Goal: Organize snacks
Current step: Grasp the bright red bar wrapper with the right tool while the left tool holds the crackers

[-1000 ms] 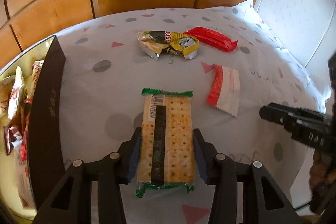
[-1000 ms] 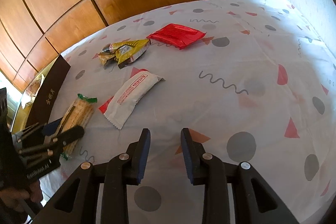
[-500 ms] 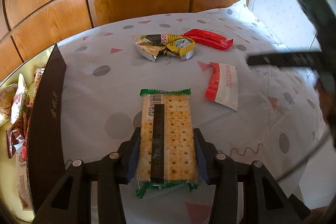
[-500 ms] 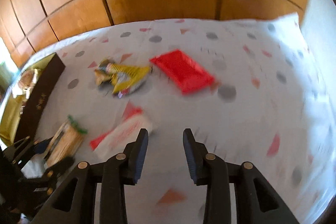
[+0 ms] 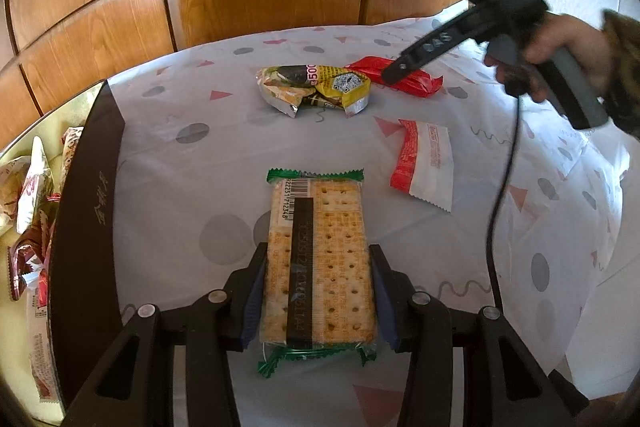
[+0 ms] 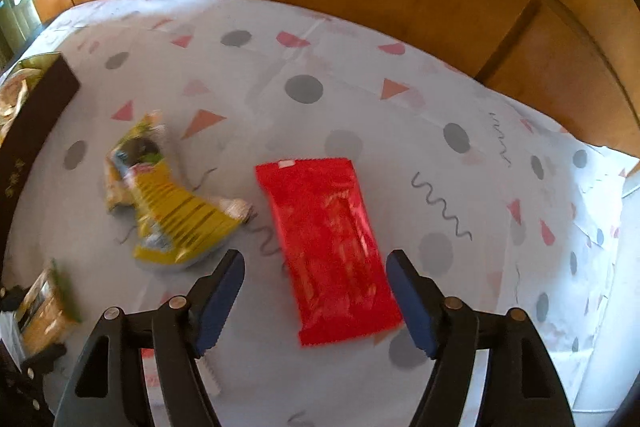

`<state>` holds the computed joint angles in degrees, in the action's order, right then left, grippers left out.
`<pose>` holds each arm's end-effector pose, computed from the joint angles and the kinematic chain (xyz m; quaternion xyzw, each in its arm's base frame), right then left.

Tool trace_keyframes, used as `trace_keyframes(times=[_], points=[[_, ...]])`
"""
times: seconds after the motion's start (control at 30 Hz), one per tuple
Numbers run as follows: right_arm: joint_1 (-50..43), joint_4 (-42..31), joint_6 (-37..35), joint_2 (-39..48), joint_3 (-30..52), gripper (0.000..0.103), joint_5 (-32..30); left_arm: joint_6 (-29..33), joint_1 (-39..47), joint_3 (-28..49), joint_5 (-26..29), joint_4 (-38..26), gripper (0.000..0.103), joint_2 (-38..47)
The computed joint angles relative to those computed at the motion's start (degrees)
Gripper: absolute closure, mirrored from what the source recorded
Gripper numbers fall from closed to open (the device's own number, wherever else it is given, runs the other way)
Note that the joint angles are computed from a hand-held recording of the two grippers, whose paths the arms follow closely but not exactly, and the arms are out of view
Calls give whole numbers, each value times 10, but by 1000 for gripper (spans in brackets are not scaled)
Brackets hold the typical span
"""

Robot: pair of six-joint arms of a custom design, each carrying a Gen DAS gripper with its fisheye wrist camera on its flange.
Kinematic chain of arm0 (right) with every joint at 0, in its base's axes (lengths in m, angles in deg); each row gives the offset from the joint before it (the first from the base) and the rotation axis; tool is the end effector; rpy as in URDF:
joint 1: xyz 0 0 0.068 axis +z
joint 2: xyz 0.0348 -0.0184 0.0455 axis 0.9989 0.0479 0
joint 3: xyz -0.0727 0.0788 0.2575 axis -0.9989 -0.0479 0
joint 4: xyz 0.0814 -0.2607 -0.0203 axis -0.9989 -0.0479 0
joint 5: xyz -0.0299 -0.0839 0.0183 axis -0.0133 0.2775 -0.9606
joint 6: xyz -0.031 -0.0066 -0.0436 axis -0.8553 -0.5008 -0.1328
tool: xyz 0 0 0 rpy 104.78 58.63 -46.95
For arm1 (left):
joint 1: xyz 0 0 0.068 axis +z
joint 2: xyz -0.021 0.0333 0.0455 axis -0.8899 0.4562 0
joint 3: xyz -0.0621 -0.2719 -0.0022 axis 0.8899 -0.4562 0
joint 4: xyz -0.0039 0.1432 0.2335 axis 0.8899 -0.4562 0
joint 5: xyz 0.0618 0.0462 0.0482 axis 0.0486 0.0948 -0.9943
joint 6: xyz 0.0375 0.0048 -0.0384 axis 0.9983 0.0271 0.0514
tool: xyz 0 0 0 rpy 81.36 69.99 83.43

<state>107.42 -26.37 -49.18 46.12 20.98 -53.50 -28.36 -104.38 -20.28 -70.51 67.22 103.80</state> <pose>0.3968 0.1404 0.1195 -0.1952 0.9591 -0.0407 0.2009 0.2094 -0.1777 0.0571 0.1974 0.9182 -0.0878 0.3321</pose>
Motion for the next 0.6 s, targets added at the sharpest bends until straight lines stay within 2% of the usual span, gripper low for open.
trace_keyframes(times=[0.1,0.13,0.2,0.27,0.4,0.6], points=[[-11,-17,9,38,40,31,-11,1,-1,1,-1,-3,55,-1],[-14,-21,17,48,47,45,-16,0,-1,1,-2,-3,55,-1],[-19,4,33,33,22,64,-42,-1,-2,1,-2,-2,55,-1],[-9,24,48,7,-20,65,-11,-1,-3,1,-4,-1,55,1],[-5,71,89,-73,-139,65,-1,-4,-3,0,-3,1,55,1],[-4,133,169,-207,-329,64,-25,-9,-6,3,-10,-1,55,4]])
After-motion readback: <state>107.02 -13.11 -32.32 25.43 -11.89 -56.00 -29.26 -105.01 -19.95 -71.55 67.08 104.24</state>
